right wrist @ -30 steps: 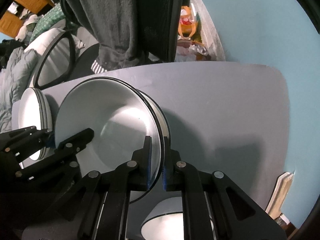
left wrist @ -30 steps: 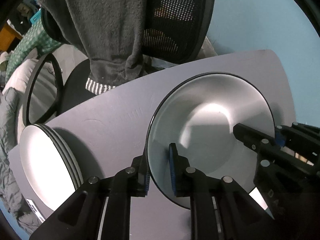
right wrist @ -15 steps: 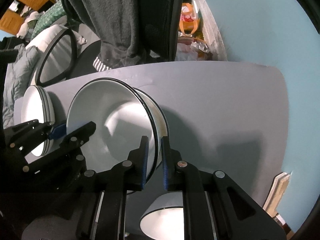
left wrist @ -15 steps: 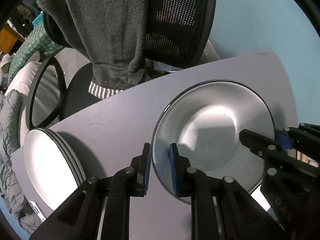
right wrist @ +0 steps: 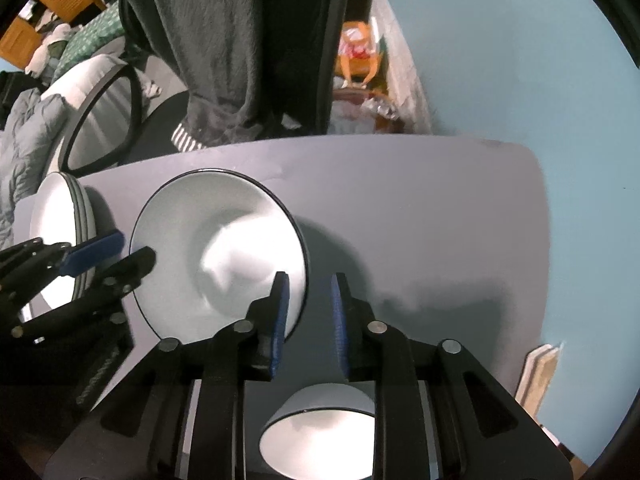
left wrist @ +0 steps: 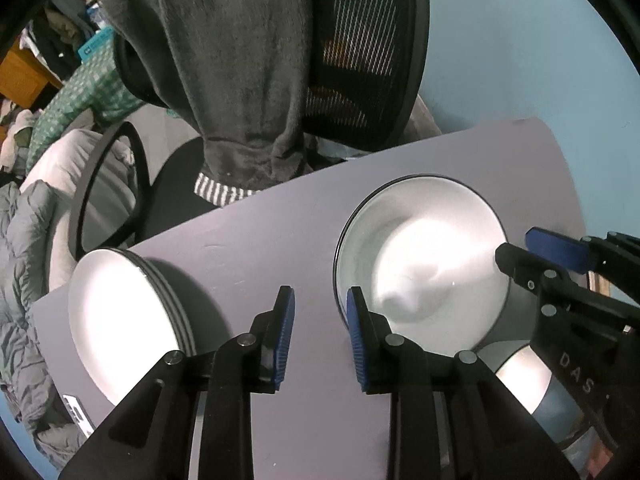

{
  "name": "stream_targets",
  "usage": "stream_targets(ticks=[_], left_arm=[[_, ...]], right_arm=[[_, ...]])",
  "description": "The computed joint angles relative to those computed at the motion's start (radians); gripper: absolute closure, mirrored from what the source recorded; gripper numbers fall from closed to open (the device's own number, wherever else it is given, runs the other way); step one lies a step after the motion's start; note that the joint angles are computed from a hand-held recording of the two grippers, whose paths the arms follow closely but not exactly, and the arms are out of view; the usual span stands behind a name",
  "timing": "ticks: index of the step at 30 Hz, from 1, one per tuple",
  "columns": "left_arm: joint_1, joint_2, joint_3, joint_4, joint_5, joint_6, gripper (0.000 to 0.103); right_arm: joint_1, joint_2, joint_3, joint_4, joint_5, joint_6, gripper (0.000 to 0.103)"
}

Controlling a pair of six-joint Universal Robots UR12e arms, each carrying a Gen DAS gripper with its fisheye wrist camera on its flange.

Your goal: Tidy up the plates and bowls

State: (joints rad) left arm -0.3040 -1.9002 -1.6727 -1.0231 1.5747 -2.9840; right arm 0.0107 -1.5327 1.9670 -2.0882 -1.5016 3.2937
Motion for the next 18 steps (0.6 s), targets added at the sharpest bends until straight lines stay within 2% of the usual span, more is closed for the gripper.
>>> stream_targets(ticks=[1, 5, 9, 11, 18], left_arm=[[-0.001, 0.007, -0.005, 0.011, 0.006, -0.002, 0.076], [0.001, 0.039, -0.028, 0.064, 0.016, 0.008, 0.058], [0.004, 0.069, -0.044, 0.093, 0.012, 0.026, 0.055], [0.008, 0.084, -0.053, 0.102, 0.001, 0.025, 0.047], [0.025, 0.127, -0.072, 0.083, -0.057, 0.009, 0.046]], right_arm=[[0.003, -0.007, 0.002, -0.007, -0.013, 0.001, 0.074], [0.009, -0.039, 0.013, -0.037, -0.047, 0.011, 0.069], [0.012, -0.067, 0.021, -0.059, -0.076, 0.022, 0.067], [0.014, -0.085, 0.024, -0.064, -0.088, 0.032, 0.065], [0.025, -0.138, 0.042, -0.086, -0.126, 0.053, 0.055]])
